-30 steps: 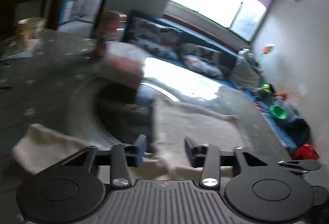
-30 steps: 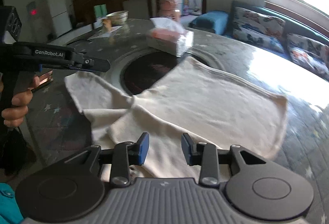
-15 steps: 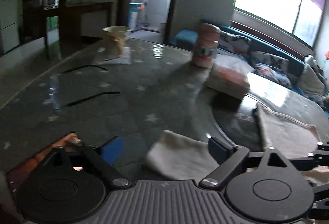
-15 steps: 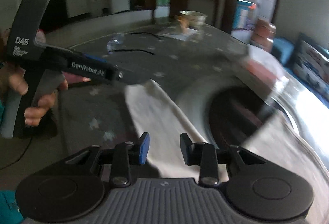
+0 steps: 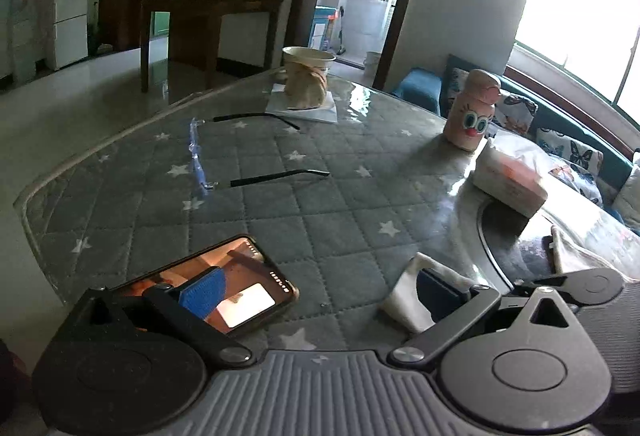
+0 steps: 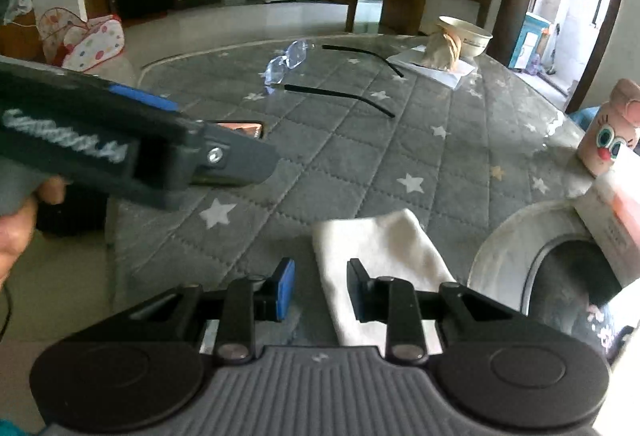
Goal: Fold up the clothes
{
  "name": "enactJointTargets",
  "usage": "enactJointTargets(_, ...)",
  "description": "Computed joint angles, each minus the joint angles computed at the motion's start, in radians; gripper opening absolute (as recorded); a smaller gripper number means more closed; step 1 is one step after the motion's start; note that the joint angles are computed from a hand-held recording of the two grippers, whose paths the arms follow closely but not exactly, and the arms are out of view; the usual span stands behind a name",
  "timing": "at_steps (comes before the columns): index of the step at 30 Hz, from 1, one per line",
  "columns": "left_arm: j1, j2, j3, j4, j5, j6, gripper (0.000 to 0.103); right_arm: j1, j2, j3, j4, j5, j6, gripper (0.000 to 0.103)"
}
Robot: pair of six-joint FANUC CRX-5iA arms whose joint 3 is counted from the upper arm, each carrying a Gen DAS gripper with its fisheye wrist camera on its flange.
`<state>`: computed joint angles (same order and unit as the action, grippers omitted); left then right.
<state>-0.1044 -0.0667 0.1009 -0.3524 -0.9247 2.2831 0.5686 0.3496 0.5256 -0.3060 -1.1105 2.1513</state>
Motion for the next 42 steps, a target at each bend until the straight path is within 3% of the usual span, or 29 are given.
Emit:
enactJointTargets(3,0.001,-0.005,-0.005,0.004,0.003,0.003,0.103,0.009,0.013,-0.002,0.013,0.018,-0.031,0.027)
enactJointTargets(4,0.0,-0.006,-0.006,0.002,0.003,0.005,0.103,0.012,0.01,-0.011,0.024,0.032,-0.044,0.024)
enactJointTargets(5,-0.002,-0.005,-0.005,0.003,0.003,0.006,0.103,0.015,0.007,-0.02,0.035,0.047,-0.056,0.011)
enactJointTargets(6,-0.003,-0.004,-0.003,0.003,0.002,0.006,0.103,0.019,0.004,-0.028,0.046,0.061,-0.069,0.005)
enactJointTargets(8,-0.008,0.001,0.003,0.003,-0.001,0.005,0.103,0.015,-0.001,-0.034,0.045,0.072,-0.081,0.003)
enactJointTargets(16,-0.026,0.032,0.025,0.025,0.034,-0.001,0.103,-0.098,-0.108,-0.07,-0.059,0.09,-0.099,0.003)
enactJointTargets(22,-0.049,0.083,0.049,0.103,0.081,-0.091,0.103,-0.211,-0.247,-0.162,-0.075,0.18,-0.132,0.003)
enactJointTargets(29,-0.1,0.161,0.083,0.217,0.131,-0.244,0.103,-0.313,-0.408,-0.354,0.065,0.316,-0.3,0.003)
enactJointTargets(34,-0.139,0.214,0.128,0.245,0.123,-0.297,0.103,-0.368,-0.431,-0.422,0.162,0.274,-0.386,0.003)
enactJointTargets(38,-0.166,0.247,0.17,0.248,0.098,-0.338,0.103,-0.411,-0.405,-0.418,0.177,0.17,-0.389,0.006)
enactJointTargets(42,-0.184,0.27,0.199,0.271,0.093,-0.413,0.103,-0.424,-0.411,-0.447,0.202,0.187,-0.429,0.012)
